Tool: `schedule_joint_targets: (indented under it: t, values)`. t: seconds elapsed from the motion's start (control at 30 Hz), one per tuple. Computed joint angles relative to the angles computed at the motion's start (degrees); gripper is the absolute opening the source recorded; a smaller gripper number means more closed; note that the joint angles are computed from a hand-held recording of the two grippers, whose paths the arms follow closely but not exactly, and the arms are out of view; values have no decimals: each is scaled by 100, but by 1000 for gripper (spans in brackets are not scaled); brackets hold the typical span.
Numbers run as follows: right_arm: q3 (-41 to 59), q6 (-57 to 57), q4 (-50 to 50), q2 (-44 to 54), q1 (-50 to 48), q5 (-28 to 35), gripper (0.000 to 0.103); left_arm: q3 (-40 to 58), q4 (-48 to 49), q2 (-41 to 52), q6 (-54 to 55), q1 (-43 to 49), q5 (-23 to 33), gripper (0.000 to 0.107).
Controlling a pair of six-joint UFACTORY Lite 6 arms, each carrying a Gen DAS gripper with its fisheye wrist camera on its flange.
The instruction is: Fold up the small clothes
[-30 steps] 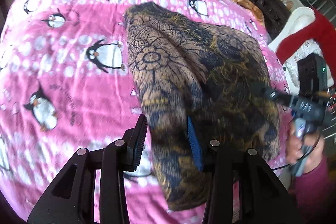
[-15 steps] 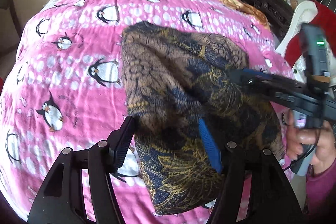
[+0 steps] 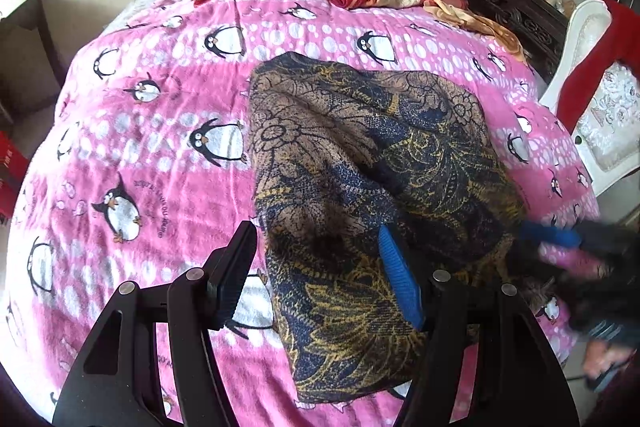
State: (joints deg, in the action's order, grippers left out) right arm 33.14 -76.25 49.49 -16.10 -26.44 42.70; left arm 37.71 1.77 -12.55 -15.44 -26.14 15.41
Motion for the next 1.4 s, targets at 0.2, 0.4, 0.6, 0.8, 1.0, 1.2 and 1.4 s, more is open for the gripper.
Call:
schedule_joint_targets:
  t: [0.2,0.4,0.6,0.8,1.0,1.2,1.4]
  values:
    - [-1023,121,-11,-475,458,-1186,41,-127,1049,-435,-1191,-265,332,63]
    - [-922,1366,-888,-1586,587,-702,53,-300,1753,-1106,-1975,-461,630,63]
    - [-650,3031,-1605,-2179,1140,-967,68,-265,2098,-1507,-2332,-660,1080,63]
    - [-435,4716,-2496,-2067,1783,-1357,75,-295,2312,-1854,-2571,-721,1322,63]
    - [-348,5931,-3497,-1936,2201,-1585,81,-295,2280,-1982,-2589,-719,1385,64]
    - [-318,6147,-3616,-1893,2280,-1604,81,-290,2195,-1969,-2450,-659,1354,64]
    - [-322,6165,-3558,-1871,2268,-1603,82,-278,2321,-1952,-2622,-724,1392,64]
